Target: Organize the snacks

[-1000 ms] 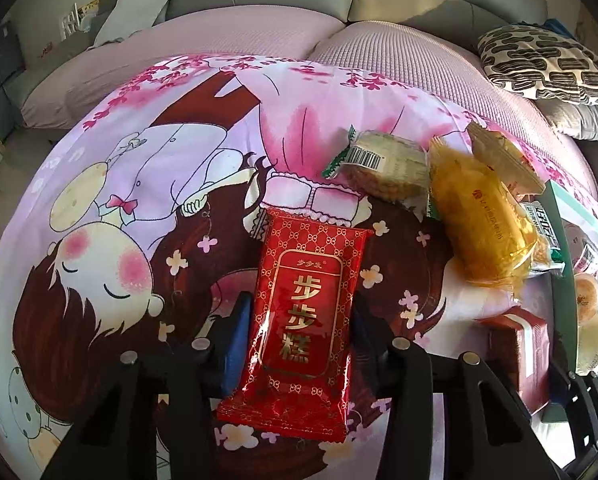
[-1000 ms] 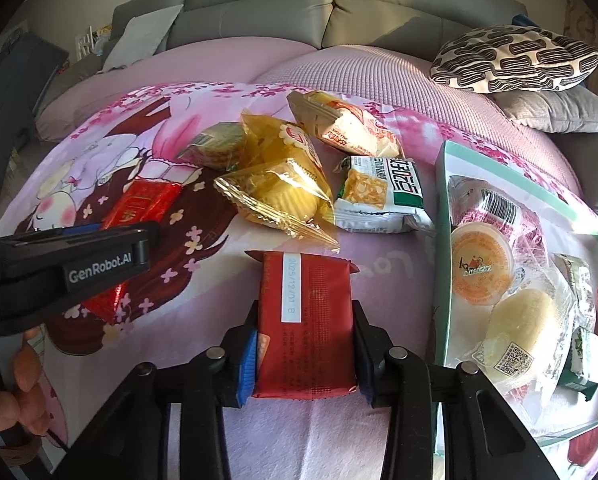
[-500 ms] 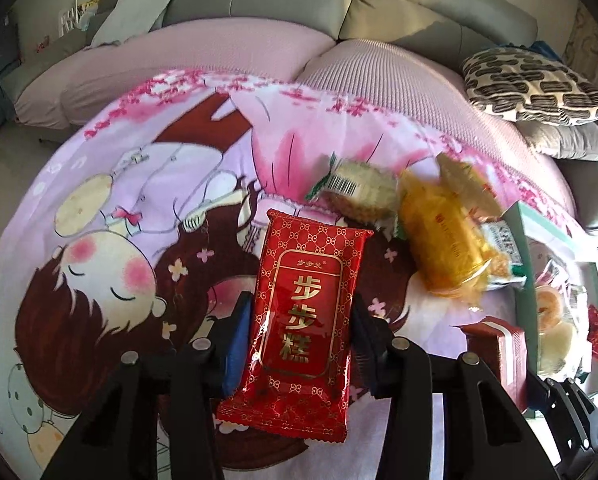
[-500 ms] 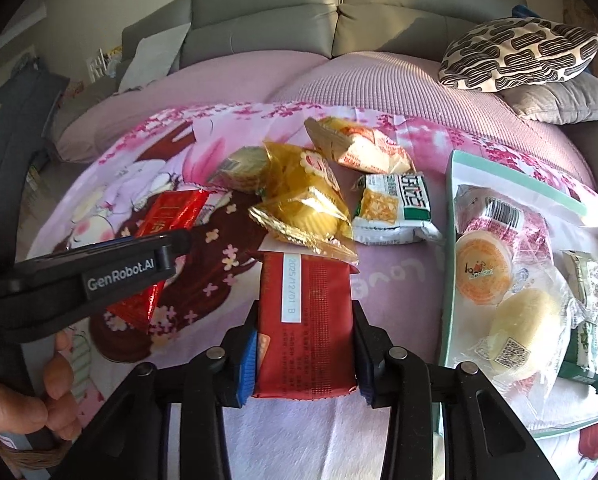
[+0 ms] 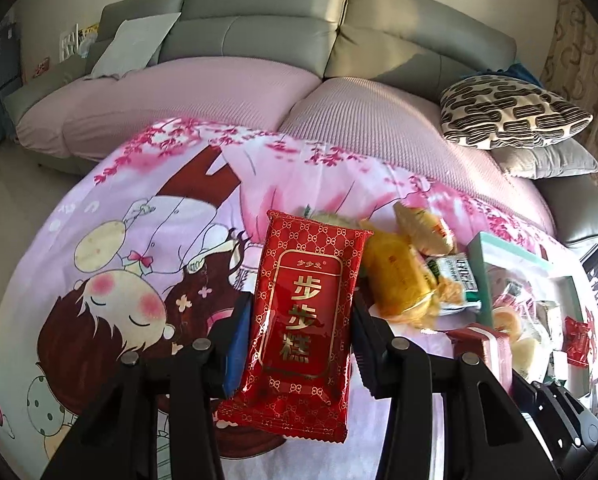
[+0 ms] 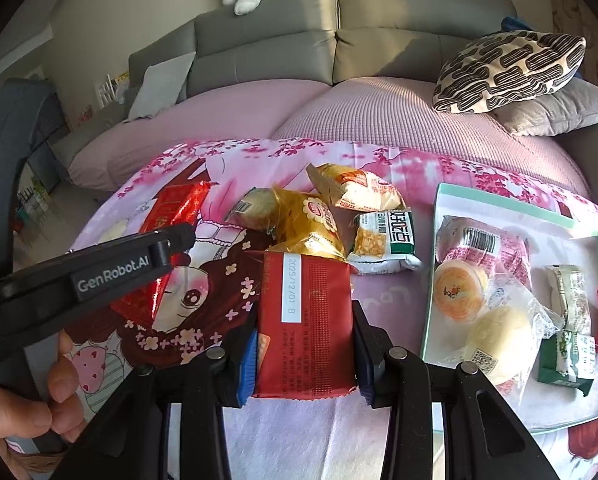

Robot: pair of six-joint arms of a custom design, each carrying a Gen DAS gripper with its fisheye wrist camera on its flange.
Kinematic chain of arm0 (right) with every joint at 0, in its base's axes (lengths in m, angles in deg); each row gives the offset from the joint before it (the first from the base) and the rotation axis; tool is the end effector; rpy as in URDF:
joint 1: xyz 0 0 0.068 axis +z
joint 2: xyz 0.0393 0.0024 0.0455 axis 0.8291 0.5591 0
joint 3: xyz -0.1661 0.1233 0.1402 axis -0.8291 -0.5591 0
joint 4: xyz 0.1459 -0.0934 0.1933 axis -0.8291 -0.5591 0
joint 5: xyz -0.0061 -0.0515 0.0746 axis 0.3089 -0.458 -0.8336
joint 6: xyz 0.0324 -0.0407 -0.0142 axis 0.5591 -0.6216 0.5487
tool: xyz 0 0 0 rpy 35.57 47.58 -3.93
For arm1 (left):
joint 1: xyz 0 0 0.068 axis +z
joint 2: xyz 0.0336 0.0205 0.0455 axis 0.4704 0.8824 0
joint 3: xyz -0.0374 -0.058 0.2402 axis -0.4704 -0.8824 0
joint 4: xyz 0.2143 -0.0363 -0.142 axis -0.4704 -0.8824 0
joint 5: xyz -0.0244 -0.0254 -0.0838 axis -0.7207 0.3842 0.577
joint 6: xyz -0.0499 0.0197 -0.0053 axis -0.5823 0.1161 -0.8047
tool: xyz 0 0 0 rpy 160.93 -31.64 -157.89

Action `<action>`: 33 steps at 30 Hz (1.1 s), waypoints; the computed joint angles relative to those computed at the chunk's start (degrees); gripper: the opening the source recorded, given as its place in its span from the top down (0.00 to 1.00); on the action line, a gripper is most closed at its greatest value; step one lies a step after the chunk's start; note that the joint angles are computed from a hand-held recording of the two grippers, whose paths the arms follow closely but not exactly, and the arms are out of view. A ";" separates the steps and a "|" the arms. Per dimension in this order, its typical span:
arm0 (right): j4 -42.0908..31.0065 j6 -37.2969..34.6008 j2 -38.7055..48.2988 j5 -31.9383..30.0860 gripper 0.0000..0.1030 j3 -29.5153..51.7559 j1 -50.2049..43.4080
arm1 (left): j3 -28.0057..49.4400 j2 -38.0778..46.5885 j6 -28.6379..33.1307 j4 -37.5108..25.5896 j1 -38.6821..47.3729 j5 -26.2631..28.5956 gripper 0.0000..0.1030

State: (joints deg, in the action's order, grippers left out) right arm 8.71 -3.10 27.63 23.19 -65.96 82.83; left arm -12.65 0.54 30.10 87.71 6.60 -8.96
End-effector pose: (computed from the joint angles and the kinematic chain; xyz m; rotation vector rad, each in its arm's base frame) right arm 0.1497 0.0644 0.0730 0.1750 2.4125 0.0890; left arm 0.2365 -0.0936 0.0837 0.2224 2.4651 -0.2693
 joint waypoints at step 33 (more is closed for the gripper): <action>-37.24 -43.79 -42.47 -39.02 0.59 -1.61 -88.29 | 11.03 3.58 -4.76 -3.07 -36.87 -10.73 0.54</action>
